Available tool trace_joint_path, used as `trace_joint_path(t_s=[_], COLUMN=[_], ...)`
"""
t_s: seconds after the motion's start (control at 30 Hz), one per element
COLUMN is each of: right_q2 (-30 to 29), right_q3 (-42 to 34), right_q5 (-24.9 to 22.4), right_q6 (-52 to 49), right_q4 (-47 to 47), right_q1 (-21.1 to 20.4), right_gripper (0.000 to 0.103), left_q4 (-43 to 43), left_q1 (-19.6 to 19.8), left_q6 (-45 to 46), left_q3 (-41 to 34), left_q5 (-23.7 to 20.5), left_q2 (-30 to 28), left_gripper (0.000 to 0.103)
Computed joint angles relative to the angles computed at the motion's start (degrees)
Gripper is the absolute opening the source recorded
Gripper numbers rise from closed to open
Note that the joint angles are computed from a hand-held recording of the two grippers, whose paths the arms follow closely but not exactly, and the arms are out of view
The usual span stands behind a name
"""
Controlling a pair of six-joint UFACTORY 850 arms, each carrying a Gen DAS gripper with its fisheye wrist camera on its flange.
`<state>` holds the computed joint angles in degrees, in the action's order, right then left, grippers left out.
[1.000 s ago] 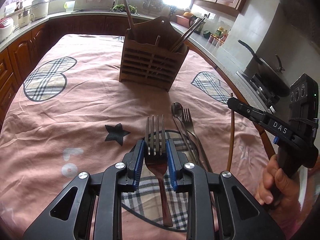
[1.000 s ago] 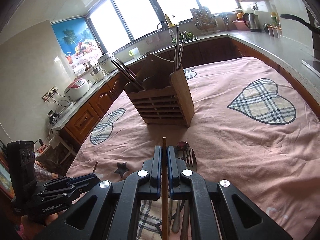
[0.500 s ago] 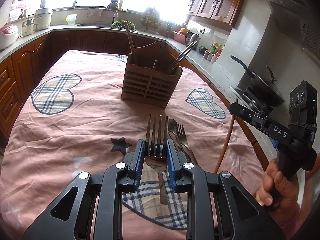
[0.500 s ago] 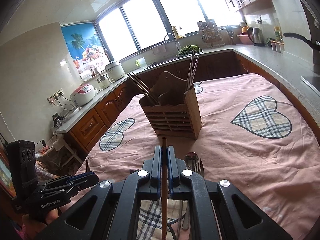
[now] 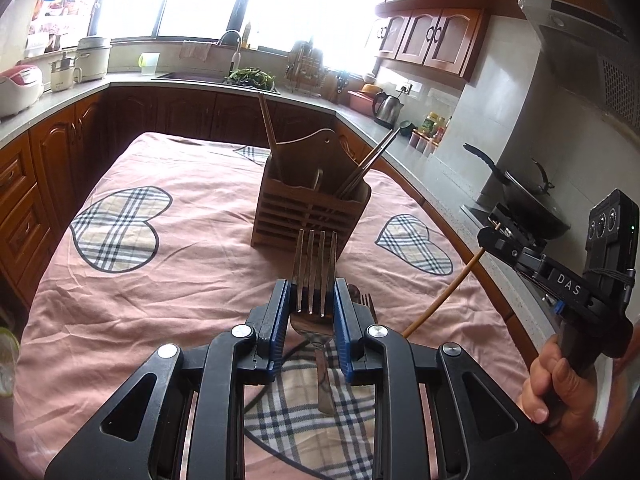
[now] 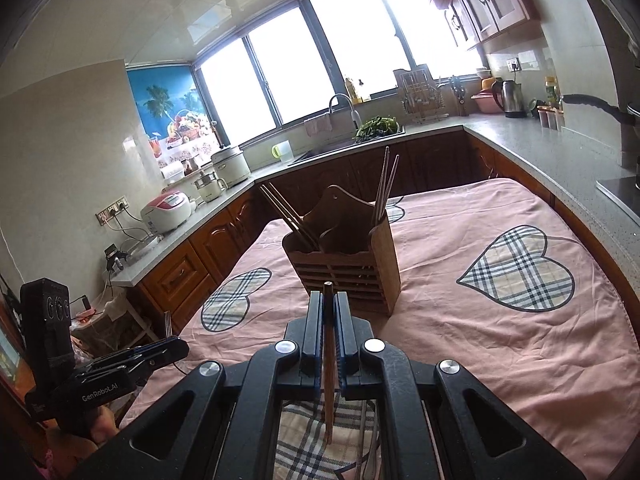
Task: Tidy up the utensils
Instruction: 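Lift the right tool's chopstick toward the holder while the left tool carries the fork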
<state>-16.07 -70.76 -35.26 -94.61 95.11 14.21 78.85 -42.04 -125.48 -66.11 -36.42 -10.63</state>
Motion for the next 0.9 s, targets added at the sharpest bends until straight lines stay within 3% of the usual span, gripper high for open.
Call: trace_joint_path(t_s=[0.53,0.9], right_q2=[-3.0,-7.5], right_q3=[-6.7,-16.1], right_q5=[-0.2,1.4], right_q6=[-0.8,-1.8], right_q4=[4.4,8.4], right_q1=[0.0,1.0], right_gripper=[0.005,0.005], left_q4=[5.2,10.8], left_q1=[5.0,9.6], left_q6=[-0.3,-1.3], left_q3=[-3.7,-9.2], left_q5=[-0.7,-0.2], left_q2=[0.0,-2.7], left_gripper=[0.02,0.02])
